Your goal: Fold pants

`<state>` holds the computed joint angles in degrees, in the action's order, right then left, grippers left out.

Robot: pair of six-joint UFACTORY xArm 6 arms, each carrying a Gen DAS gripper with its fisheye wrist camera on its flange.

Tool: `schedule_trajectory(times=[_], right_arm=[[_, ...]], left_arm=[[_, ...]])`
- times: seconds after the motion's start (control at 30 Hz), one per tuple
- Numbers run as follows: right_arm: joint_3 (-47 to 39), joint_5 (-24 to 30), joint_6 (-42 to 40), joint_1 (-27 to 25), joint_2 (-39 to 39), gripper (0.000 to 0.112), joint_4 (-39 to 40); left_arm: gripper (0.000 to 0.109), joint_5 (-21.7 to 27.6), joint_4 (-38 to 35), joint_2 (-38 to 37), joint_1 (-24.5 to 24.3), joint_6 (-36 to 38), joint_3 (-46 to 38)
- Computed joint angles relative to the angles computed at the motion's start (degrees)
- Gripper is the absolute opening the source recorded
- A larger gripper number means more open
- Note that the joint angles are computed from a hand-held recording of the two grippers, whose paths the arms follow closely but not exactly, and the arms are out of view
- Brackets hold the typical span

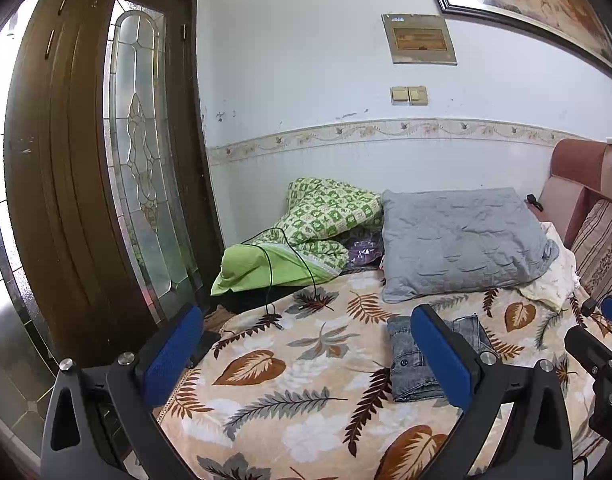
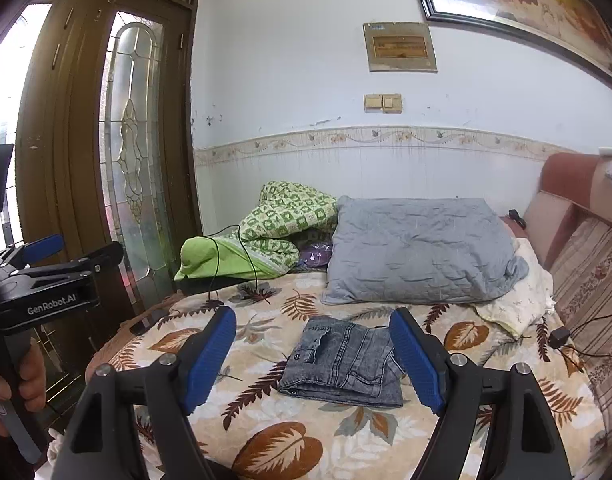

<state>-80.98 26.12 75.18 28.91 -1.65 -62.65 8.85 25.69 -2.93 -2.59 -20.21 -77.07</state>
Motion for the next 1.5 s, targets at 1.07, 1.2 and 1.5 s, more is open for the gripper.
schedule_trajectory(times=[1.07,1.2,1.5], right_arm=[[-8.58,2.08,-7.89,-0.34,10.11,0.082,9.27],[-9.08,2.23,-8.22,-0.22,10.54,0.082,9.47],[-9.51,2.31,-9.02,-0.53,11.32,0.082,10.89]], left_arm=[[0.103,2.26,-8.66,6.05,0.49,8.47,-3.93],[0.103,2.57,-9.48,6.54,0.61,9.16,-4.39],[0.103,2.62,-8.59,6.89,0.56,8.80,-4.09]])
